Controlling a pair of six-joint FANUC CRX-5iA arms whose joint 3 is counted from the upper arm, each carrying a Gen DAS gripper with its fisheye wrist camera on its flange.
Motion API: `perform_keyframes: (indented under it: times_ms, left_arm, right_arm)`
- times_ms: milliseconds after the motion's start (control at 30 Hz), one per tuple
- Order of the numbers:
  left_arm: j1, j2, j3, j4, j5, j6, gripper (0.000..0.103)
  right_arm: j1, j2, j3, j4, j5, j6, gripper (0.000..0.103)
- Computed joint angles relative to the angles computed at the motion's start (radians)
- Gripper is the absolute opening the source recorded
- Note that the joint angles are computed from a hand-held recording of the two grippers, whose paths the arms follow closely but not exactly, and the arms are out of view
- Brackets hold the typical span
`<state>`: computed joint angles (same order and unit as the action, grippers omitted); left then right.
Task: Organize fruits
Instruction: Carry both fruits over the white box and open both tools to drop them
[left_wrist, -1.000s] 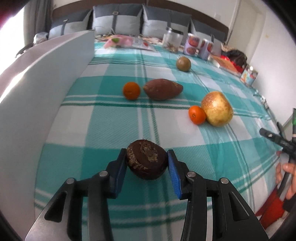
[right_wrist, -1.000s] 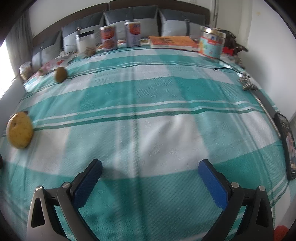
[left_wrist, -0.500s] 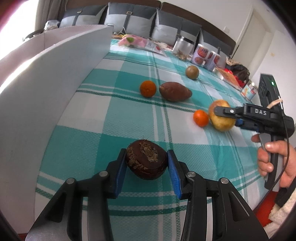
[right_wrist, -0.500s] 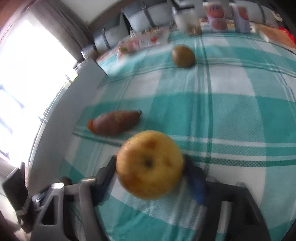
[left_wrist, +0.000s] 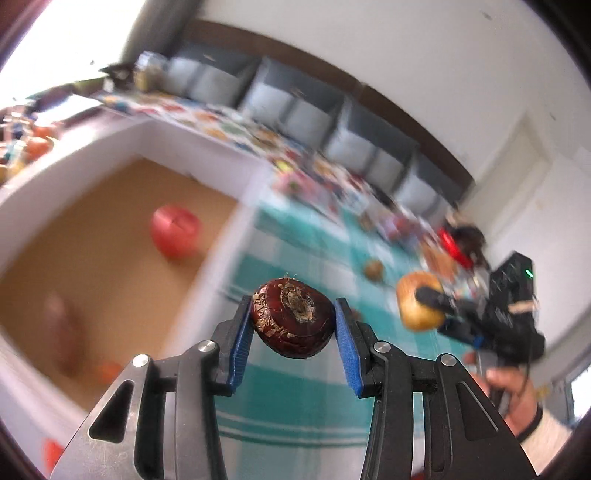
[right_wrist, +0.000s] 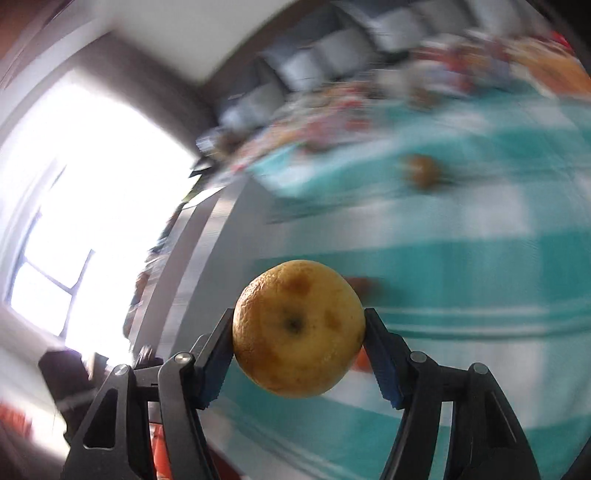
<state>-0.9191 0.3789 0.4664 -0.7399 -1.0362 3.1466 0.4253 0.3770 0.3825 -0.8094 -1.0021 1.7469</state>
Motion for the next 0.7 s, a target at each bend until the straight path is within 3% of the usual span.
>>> perform_keyframes:
  times_ms: [67,133,200,333,433,500,567,667,700]
  left_arm:
    - [0.024,-0.042,-0.043,0.006,-0.052,0.006,0.044]
    - [0.089,-0.069,-0.096,0.097,-0.077,-0.022,0.044]
    - [0.16,-0.074,-0.152,0.218,-0.088,-0.068,0.044]
    - [0.207,-0.035,-0.164,0.325,-0.153,-0.153,0.044]
    - [0.198,-0.014,-0.136,0.318,-0.219,-0.167,0.046]
    - [0.189,-0.007,-0.115,0.293,-0.25,-0.158,0.053]
    - [0.177,-0.002,-0.088,0.265,-0.292,-0.144,0.065]
    - [0.137,0.01,-0.018,0.182,-0.378,-0.118,0.078]
    - [0.111,0.02,0.024,0.134,-0.423,-0.112,0.082]
  right_arm:
    - [0.065,0.029,0.068,-0.009,-0.029,0.026,0.066]
    - [0.158,0.081,0.163,0.027,-0.058,0.038,0.066]
    - [0.256,0.136,0.244,0.116,-0.057,0.025,0.066]
    - [0.387,0.277,0.42,0.302,-0.123,-0.074,0.066]
    - [0.449,0.393,0.571,0.438,-0.238,-0.134,0.066]
    - [0.472,0.435,0.626,0.49,-0.288,-0.143,0.067]
    - [0.479,0.428,0.612,0.522,-0.249,-0.14,0.071]
    - [0.464,0.37,0.571,0.492,-0.188,-0.135,0.088]
    - [0.463,0.329,0.528,0.495,-0.143,-0.122,0.089]
